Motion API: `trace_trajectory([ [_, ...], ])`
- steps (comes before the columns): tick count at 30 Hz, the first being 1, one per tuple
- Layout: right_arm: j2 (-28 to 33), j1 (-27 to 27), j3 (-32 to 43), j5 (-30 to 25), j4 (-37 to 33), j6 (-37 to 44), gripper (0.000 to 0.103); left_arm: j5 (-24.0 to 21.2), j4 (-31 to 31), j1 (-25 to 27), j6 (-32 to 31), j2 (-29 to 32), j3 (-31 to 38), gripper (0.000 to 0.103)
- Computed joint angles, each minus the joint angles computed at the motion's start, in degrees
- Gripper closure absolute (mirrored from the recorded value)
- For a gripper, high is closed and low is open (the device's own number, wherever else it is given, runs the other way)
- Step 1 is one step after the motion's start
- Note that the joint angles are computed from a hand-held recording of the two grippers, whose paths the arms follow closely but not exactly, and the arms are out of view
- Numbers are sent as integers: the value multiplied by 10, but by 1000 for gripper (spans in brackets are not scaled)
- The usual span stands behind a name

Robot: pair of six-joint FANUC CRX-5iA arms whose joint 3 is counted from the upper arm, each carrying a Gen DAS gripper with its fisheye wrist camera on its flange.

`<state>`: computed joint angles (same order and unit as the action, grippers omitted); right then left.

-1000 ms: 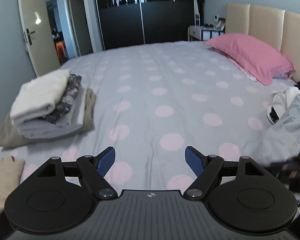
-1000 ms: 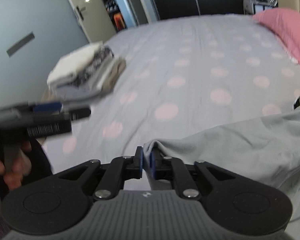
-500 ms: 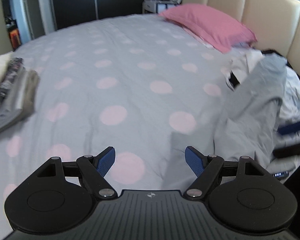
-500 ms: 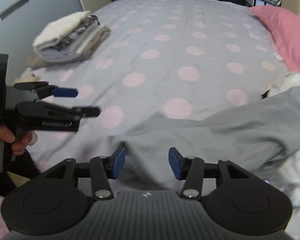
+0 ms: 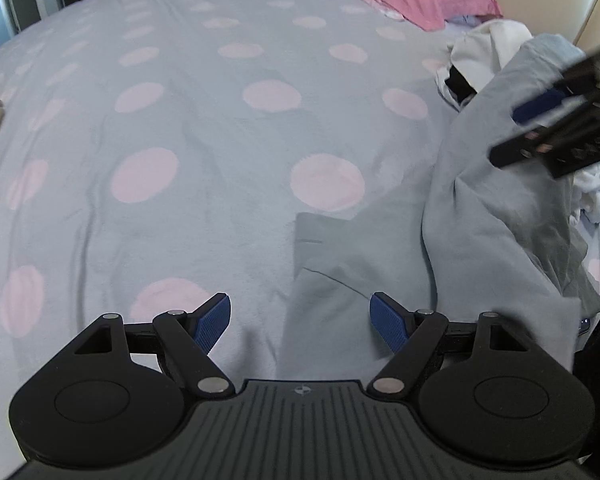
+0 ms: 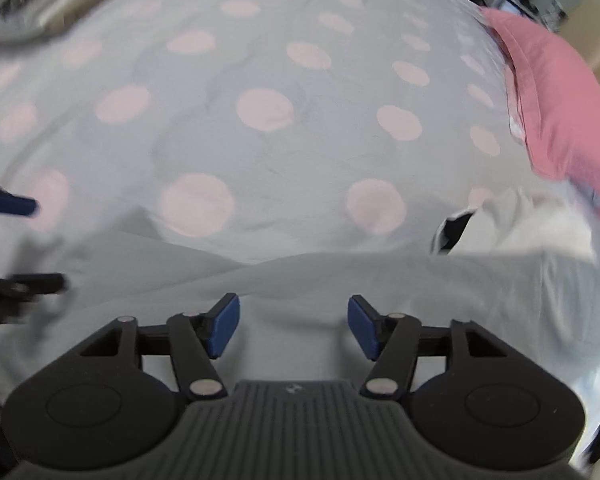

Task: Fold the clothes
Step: 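Pull the grey shirt out with the right gripper while the left gripper grasps its edge, then lift the grey shirt with both grippers and lay it flat on the bed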

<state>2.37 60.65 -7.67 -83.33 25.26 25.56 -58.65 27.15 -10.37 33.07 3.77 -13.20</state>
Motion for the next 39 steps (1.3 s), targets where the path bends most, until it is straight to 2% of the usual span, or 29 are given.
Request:
trace_trajectory([
  [1, 6, -10, -2, -2, 1, 23, 26, -3, -6, -4, 3, 4, 5, 27],
  [7, 24, -65, -14, 7, -20, 143, 26, -17, -28, -22, 17, 25, 25, 27],
  [10, 28, -81, -23, 9, -36, 162, 29, -25, -31, -29, 28, 36, 33, 27],
  [11, 28, -85, -26, 9, -44, 162, 30, -30, -32, -31, 33, 40, 36, 32],
  [12, 27, -89, -28, 11, -56, 163, 40, -37, -30, -32, 36, 44, 38, 40],
  [13, 25, -92, -29, 12, -69, 163, 62, -45, -26, -33, 39, 47, 38, 44],
  [15, 18, -91, -31, 15, -92, 157, 84, -52, -19, -34, 38, 46, 34, 60],
  [16, 13, -87, -34, 15, -95, 152, 87, -53, -14, -33, 30, 44, 30, 65],
  [18, 2, -68, -44, 13, -78, 138, 94, -60, -5, -29, 18, 39, 27, 80],
  [20, -12, -51, -48, 11, -59, 109, 95, -65, 9, -22, 14, 36, 23, 92],
  [23, -29, -24, -46, 5, -12, 58, 96, -68, 29, -9, 16, 31, 22, 96],
  [27, -27, 16, -21, -18, 77, 20, 96, -40, 63, 10, 3, 9, 14, 97],
  [32, 2, 42, 36, -52, 185, 0, 96, 2, 134, 50, -18, -22, 9, 98],
  [39, 35, 59, 113, -37, 300, -15, 96, 56, 236, 113, -79, -68, 18, 98],
])
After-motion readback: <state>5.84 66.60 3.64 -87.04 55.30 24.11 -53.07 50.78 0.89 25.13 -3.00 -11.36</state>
